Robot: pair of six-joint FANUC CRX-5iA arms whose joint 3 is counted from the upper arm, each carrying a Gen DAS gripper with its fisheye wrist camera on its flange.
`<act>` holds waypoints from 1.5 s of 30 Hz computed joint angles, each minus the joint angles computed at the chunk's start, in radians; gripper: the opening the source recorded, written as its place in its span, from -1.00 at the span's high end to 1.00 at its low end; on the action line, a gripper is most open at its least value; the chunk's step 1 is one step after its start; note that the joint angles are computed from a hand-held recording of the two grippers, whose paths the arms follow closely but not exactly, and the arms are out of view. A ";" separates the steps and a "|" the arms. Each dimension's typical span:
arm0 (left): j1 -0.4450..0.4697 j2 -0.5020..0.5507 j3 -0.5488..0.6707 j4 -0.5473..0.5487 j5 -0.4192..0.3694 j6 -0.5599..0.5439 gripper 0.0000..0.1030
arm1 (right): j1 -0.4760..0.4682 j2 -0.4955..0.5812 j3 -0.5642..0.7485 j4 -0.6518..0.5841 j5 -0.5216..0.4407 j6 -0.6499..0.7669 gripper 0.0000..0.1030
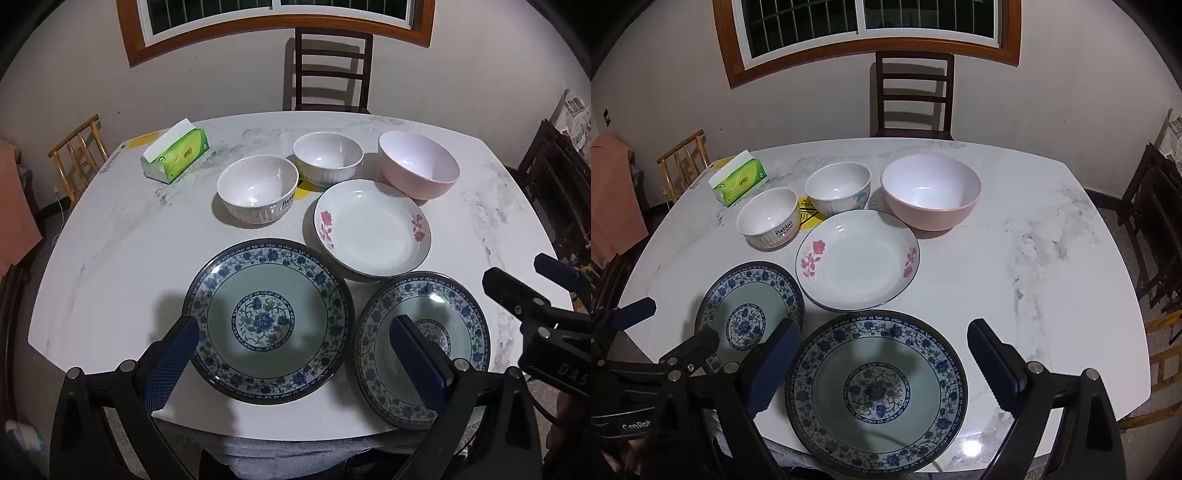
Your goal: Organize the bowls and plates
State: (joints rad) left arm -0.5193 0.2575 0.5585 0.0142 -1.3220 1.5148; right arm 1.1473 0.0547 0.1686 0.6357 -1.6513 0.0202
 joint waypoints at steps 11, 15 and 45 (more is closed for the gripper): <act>0.032 -0.025 -0.066 0.058 0.038 -0.016 -0.96 | 0.000 0.014 0.033 -0.009 -0.012 0.011 -0.83; 0.033 -0.018 -0.056 0.059 0.026 -0.012 -0.96 | 0.008 0.010 0.014 -0.001 -0.003 0.008 -0.83; 0.028 -0.013 -0.048 0.028 0.011 0.015 -0.95 | 0.009 0.003 -0.004 -0.012 0.029 0.016 -0.83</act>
State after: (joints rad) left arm -0.4917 0.2440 0.5102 0.0423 -1.3113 1.5297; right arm 1.1566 0.0578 0.1649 0.6235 -1.6219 0.0365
